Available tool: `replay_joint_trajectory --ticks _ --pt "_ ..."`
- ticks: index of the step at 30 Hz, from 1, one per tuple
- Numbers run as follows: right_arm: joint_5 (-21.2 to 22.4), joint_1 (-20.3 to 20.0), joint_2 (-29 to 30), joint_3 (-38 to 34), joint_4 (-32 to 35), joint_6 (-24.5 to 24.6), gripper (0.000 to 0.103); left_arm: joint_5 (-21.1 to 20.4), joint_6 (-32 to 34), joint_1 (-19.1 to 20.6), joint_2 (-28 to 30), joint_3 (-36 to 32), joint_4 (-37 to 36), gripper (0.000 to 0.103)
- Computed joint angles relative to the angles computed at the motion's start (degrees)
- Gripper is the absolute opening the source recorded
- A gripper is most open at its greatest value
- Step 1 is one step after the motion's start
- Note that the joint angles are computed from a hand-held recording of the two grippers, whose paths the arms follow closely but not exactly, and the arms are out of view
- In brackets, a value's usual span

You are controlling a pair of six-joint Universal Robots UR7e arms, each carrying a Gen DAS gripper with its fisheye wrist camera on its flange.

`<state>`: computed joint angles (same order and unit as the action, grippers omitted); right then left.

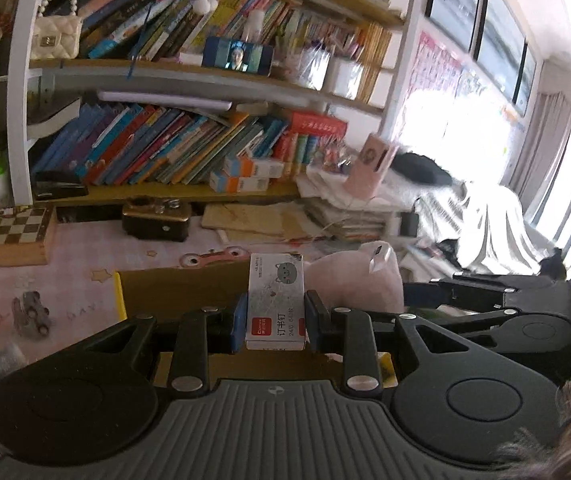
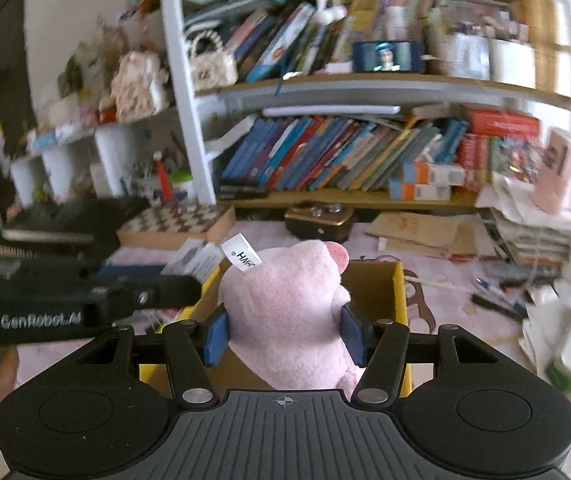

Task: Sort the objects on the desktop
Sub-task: 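Open the right tool to drop the pig while the left tool releases the card into the box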

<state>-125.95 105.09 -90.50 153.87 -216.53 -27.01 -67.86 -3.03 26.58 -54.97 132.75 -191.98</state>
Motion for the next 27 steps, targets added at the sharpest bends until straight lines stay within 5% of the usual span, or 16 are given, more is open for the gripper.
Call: replay_joint_trajectory --ticks 9,16,27 --pt "3.7 -10.1 5.2 -8.1 11.7 -13.9 0.058 5.3 6.0 5.4 9.3 -11.6 12.5 0.028" --pt "-3.0 -11.9 12.7 -13.4 14.9 -22.4 0.058 8.8 5.5 6.9 13.7 -16.4 20.7 0.028" --pt "-6.5 -13.7 16.1 -16.3 16.0 -23.6 0.067 10.7 9.1 6.4 15.4 -16.0 19.1 0.034"
